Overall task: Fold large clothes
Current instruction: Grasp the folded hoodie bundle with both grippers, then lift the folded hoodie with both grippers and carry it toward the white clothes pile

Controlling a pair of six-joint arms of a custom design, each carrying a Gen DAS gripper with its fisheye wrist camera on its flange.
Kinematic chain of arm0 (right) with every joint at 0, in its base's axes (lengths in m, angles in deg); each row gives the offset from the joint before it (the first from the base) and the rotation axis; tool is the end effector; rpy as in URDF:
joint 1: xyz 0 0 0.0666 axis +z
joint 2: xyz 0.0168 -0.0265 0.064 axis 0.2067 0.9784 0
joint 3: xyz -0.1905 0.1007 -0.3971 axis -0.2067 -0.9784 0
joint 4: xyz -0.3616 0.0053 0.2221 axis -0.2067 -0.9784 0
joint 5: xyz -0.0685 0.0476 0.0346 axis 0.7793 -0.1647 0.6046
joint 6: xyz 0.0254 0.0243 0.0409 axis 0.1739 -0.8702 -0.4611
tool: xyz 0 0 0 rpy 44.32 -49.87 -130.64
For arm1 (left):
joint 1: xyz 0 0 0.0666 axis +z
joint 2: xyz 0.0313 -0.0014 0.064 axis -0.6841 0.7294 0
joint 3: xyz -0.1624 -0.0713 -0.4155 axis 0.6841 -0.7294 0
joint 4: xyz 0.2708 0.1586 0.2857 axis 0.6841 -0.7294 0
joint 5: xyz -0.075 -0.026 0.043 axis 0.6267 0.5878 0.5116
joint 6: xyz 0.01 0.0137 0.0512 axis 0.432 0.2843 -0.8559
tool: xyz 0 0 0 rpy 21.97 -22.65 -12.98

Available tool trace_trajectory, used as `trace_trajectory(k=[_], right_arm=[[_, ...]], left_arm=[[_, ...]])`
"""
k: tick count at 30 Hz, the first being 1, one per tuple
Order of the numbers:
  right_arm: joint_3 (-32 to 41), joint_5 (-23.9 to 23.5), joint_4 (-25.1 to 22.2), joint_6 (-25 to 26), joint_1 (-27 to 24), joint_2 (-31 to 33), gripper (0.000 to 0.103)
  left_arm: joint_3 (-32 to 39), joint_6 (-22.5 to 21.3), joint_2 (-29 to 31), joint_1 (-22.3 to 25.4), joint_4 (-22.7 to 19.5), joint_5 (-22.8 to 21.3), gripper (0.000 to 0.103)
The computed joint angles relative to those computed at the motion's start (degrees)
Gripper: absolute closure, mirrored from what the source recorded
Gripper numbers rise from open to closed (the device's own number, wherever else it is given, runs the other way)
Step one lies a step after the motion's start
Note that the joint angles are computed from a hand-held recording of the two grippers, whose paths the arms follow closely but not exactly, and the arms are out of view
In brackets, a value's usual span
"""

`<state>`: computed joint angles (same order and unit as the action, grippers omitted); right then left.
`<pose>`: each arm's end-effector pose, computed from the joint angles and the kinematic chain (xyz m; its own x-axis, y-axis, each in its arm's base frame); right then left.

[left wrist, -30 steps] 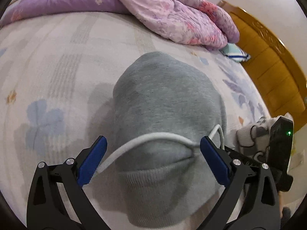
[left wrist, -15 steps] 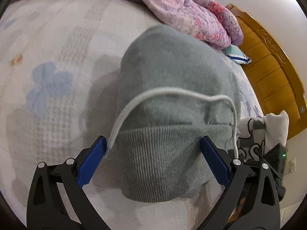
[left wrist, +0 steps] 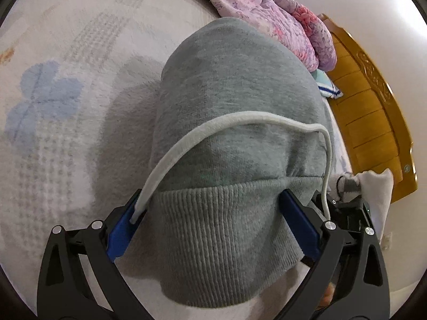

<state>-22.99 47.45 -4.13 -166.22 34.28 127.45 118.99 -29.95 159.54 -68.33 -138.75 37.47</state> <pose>0.3203 0.1360 0.4680 -0.4897 0.8711 0.0369 0.4139 0.1950 0.8892 0.4494 -0.2328 0.5076 -0.9367 0.1157 -0.3305 0.3056 0.7309 -0.6102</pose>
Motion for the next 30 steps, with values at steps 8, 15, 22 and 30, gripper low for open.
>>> trace_trajectory(k=[8, 15, 22, 30], right_arm=[[-2.6, 0.1, 3.7, 0.0, 1.0, -2.1, 0.058], [9.3, 6.5, -13.8, 18.7, 4.7, 0.1, 0.079], [20.5, 13.3, -24.5, 28.2, 8.6, 3.1, 0.08], [28.7, 20.6, -30.3, 34.1, 11.7, -0.7, 0.08]], left_arm=[[-1.4, 2.5, -0.6, -0.7, 3.9, 0.5, 0.012], [-2.7, 3.2, -3.6, 0.7, 5.5, 2.8, 0.027], [0.3, 5.1, -6.3, 0.3, 4.2, 1.4, 0.028], [6.0, 9.1, -10.7, -5.8, 7.0, -2.4, 0.028]])
